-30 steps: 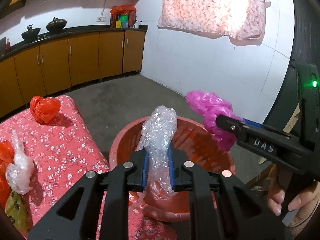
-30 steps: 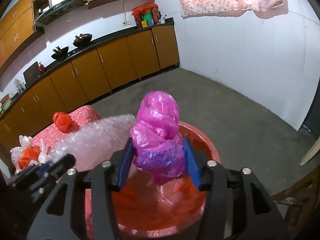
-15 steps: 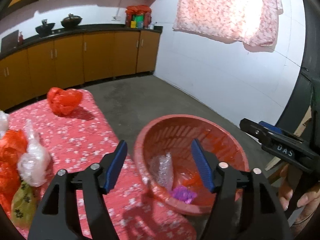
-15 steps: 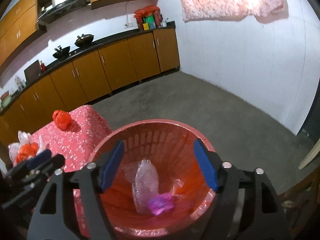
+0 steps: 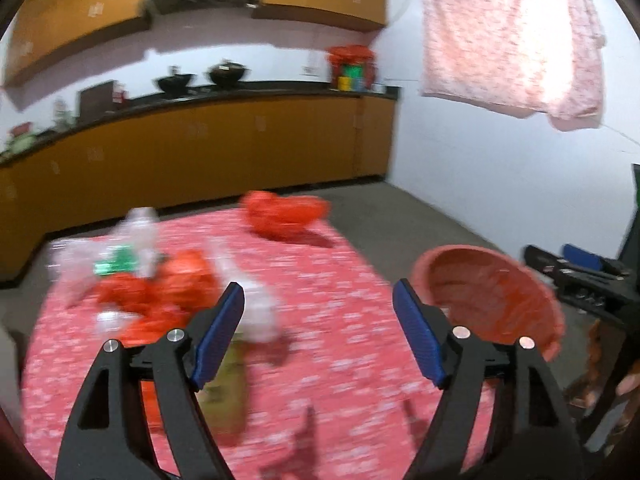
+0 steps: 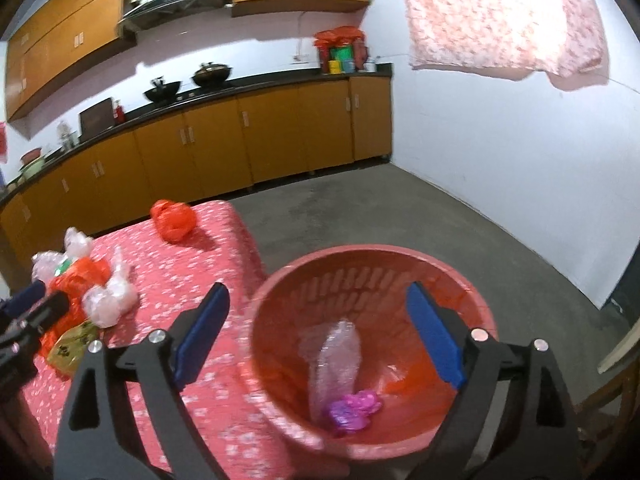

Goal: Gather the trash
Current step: 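Grasp the orange-red bag with the left tool while the right tool grasps the clear bag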

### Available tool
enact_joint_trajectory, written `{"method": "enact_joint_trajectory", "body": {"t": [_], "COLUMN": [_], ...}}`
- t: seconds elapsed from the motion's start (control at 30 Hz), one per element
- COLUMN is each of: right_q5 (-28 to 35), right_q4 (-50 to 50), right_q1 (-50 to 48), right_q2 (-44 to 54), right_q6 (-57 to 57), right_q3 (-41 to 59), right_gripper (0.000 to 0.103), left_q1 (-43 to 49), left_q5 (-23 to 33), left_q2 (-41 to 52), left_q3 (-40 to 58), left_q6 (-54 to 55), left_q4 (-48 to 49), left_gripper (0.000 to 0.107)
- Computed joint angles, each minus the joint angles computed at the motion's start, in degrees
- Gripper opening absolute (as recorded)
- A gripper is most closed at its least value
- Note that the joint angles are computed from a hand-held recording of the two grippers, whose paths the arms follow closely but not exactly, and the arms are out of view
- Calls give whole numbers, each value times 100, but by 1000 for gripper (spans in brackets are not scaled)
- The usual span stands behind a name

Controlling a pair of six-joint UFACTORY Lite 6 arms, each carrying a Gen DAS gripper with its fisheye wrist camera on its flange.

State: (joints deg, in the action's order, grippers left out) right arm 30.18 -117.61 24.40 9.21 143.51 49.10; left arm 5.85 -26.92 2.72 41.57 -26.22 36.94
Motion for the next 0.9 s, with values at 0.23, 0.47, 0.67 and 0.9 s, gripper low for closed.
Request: {"method": "enact_joint_trajectory", "body": {"t": [0.23,0.47,0.67,0.9], "right_q5": [-30,-162,-291,-487], "right_q4": [332,698,1156,1442], "right_q1": [672,1173,1369,1336], "right_q2": [767,1575,2063,2428], "right_q6": [-129,-384,-958,-1334], "right_q3": [797,1713,2414,2879], "right_gripper": [87,87,87,87], "left_q1": [1338,1608,1528,1479], "left_q5": [71,324,428,699], "left_q2": [598,1683,2328,2794], "left_q3": [344,1065,1452,1946], "left_q6": [938,571,754,266], "left_q4": [-536,-182,-245,244], "left_gripper": [76,73,67,56]}}
